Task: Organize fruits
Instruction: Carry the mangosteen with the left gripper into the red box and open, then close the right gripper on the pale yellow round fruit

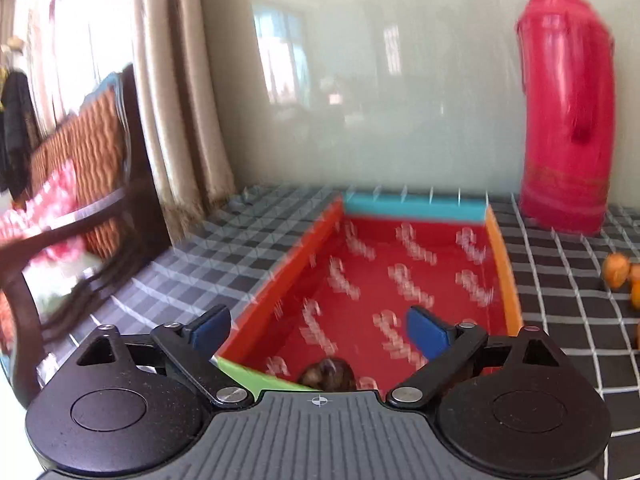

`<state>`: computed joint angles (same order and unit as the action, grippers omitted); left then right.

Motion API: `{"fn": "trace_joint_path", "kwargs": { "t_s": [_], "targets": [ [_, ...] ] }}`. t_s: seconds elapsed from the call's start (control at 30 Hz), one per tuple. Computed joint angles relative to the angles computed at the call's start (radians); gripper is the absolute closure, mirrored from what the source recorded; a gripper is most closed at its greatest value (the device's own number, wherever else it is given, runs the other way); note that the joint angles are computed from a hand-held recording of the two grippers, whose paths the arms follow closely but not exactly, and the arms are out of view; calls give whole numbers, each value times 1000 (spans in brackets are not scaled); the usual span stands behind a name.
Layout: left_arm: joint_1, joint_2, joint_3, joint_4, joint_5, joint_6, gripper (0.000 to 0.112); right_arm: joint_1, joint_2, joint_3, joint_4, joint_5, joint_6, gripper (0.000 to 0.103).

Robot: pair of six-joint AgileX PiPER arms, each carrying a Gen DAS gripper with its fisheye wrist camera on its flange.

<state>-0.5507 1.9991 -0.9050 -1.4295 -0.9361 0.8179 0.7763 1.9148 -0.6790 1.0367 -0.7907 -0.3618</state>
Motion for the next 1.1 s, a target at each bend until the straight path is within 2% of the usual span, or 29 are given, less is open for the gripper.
{"fn": "trace_joint_path", "kwargs": {
  "t_s": [0.1,0.2,0.33,0.43,0.5,0.63,0.67,0.83,0.9,1.1],
  "targets": [
    [-16,-60,61,33,-17,-40,18,-5,-6,-16,-3,29,-19,6],
    [-29,-116,139,36,-34,-84,12,-9,-3,-45,7,48,-56,7],
    [-52,-189,275,49,-69,-176,10,-33,21,-106,11,98,-103,13],
    [-69,-229,364,56,-117,-249,10,-62,57,-169,40,166,-142,32],
    [-81,-235,409,60,-152,-302,10,-72,87,-203,75,191,-172,48],
    [-90,-231,453,58,-204,-338,9,-88,130,-242,115,219,-186,58],
    [-86,-230,462,62,-210,-343,9,-91,138,-249,109,221,-177,64],
    [-18,-253,500,114,-168,-387,9,-91,171,-282,128,206,-198,76],
    [16,-260,507,139,-141,-412,9,-96,173,-278,91,209,-166,86],
    [47,-270,511,145,-95,-458,9,-92,165,-258,23,207,-115,86]
  ]
}}
